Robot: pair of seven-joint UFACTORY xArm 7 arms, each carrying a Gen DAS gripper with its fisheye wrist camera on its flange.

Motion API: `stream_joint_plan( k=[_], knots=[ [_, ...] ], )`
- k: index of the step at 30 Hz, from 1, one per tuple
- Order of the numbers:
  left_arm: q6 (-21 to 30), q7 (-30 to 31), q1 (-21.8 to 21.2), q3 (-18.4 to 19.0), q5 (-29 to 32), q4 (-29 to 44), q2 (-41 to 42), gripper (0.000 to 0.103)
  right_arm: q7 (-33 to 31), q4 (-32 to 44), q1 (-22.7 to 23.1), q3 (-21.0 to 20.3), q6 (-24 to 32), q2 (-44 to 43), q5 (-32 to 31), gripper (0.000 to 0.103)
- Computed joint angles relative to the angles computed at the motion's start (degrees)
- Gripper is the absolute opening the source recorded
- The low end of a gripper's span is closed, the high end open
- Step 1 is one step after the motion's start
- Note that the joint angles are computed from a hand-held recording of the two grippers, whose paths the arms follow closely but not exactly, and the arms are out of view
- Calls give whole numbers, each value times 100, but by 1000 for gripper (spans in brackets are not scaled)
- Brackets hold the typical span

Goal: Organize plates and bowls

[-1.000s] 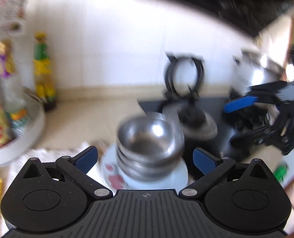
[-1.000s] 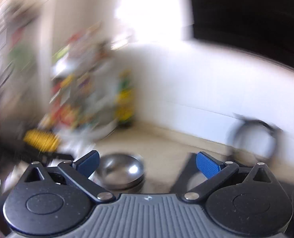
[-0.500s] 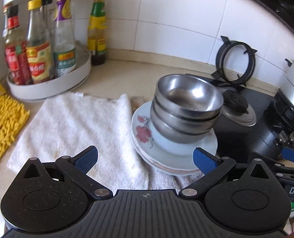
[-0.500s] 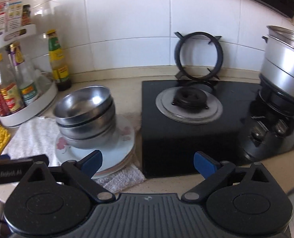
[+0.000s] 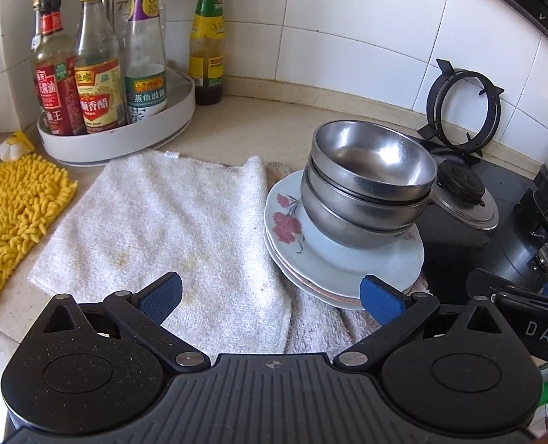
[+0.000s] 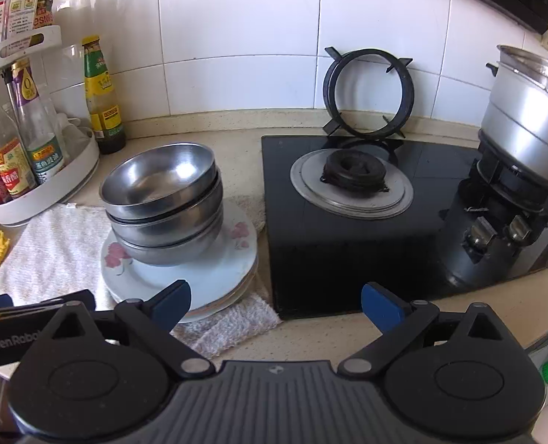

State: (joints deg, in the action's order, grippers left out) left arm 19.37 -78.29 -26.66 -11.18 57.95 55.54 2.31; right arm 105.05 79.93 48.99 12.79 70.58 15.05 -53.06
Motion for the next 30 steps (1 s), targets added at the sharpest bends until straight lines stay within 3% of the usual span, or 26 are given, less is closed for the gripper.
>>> stream_joint_plan(
  k=[10,18,24,30],
  knots=[
    [365,168,-90,-43,-122,99,58,103,52,46,48,-6,61,18,89,101],
    [367,99,-111,-53,6,68,4,103,138,-4,15,34,-4,-25,186,101],
    [784,162,-205,-107,110,180,35,102,107,10,15,24,-66,-1,205,101],
    [779,235,-193,-102,73,152,10,100,64,42,22,10,-70,29,223,101]
  ],
)
